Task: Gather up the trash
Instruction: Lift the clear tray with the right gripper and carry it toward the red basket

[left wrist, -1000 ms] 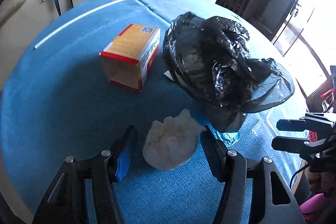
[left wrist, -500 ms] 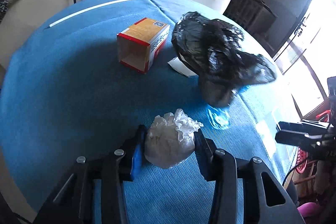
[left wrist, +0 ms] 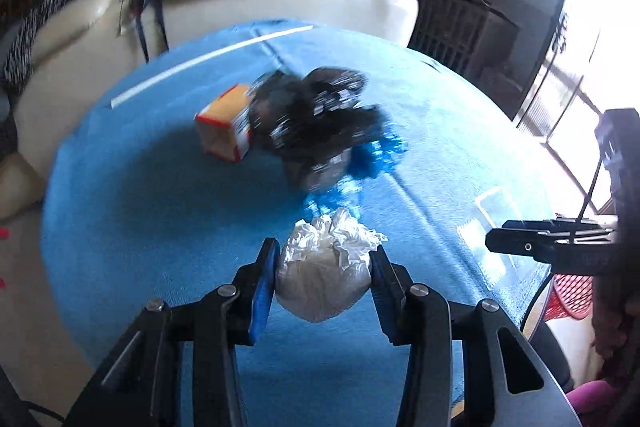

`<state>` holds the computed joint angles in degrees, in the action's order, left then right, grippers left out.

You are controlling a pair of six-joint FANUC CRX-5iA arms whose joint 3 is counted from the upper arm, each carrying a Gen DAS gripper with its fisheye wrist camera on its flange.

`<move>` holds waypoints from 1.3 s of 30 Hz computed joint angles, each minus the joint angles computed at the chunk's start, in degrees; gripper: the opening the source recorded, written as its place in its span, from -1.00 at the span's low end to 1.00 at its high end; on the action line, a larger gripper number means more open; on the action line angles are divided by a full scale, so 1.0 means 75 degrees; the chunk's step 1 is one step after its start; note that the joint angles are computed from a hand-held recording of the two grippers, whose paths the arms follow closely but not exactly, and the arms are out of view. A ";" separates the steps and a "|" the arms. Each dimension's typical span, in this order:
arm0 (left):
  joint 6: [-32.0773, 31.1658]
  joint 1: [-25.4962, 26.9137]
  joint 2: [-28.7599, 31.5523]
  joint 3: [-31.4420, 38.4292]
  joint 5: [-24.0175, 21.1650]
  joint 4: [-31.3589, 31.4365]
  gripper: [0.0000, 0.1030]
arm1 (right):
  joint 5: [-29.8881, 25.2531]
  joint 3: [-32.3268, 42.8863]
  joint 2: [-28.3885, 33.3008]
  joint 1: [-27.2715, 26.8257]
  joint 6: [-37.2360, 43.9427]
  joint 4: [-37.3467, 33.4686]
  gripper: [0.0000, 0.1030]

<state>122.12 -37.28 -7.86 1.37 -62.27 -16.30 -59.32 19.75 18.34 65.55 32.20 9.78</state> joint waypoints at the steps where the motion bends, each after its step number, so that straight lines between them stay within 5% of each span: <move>1: 0.0109 -0.0210 0.0151 0.0266 -0.0224 -0.0236 -0.12 | 0.0029 -0.0095 -0.0069 0.0014 -0.0087 0.0056 0.03; 20: 0.0483 -0.1898 0.1558 0.2395 -0.1873 -0.1575 -0.12 | 0.0870 -0.2220 -0.1562 -0.0034 -0.1305 0.0449 0.04; 39: 0.0461 -0.2342 0.2315 0.3368 -0.2389 -0.1778 -0.12 | 0.1372 -0.3420 -0.2500 -0.0107 -0.2159 0.0922 0.04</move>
